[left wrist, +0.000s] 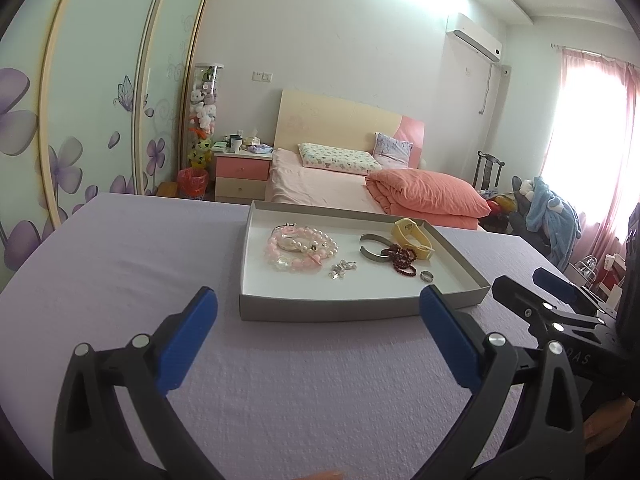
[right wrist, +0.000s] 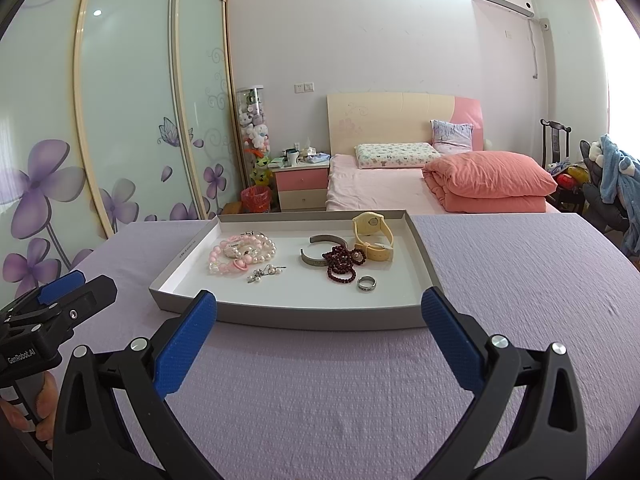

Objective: Organize jewelry

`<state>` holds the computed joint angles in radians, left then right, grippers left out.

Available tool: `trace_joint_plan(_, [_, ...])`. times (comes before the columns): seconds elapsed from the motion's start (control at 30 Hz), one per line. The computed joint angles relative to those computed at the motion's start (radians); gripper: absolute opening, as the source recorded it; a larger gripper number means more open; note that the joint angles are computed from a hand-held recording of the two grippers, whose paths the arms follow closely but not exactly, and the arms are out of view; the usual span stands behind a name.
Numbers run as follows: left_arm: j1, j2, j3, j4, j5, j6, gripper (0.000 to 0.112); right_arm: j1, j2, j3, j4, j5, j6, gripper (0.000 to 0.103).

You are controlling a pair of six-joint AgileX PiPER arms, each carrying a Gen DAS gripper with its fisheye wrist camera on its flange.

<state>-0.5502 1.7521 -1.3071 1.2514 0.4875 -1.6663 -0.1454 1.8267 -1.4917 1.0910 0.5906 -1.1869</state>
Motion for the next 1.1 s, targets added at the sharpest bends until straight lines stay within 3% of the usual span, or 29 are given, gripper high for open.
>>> trace_joint_plan(1.1, [-0.002,0.008,0.009,0.017,0.005,-0.02,0.101,-0.001,0.001,0.0,0.001,0.004,0.001,0.102])
